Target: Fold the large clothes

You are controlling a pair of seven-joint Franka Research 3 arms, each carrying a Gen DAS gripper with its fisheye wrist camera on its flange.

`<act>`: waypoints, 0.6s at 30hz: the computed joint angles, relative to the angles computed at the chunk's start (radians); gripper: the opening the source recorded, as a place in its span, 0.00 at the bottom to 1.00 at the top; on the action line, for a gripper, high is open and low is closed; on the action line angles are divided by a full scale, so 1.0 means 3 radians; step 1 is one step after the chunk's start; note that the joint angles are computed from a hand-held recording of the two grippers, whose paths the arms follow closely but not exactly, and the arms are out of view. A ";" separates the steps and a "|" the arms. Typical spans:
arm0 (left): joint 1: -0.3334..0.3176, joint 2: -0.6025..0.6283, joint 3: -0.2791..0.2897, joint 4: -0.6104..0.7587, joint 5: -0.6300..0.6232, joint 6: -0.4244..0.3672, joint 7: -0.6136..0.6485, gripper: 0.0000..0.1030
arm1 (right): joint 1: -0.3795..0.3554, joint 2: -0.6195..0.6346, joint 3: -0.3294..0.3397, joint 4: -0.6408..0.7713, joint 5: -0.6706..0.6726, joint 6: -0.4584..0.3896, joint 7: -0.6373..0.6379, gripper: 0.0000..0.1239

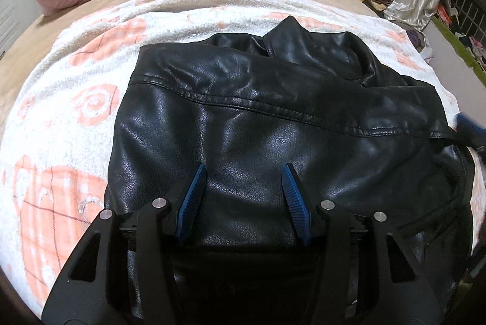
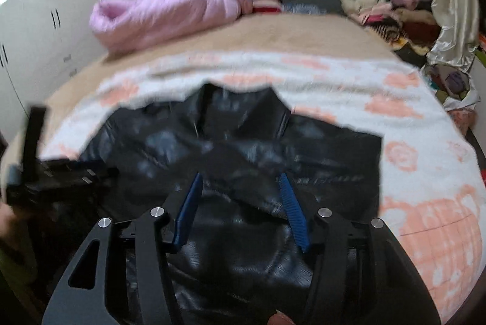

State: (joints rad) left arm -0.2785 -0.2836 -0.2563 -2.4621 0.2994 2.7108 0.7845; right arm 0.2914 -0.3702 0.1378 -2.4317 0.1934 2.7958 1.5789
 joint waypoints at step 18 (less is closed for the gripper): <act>0.0019 -0.0121 -0.0092 0.0016 0.0263 -0.0071 -0.0199 0.42 | 0.0239 -0.0336 -0.0212 -0.0374 0.0752 0.0158 -0.0501 0.52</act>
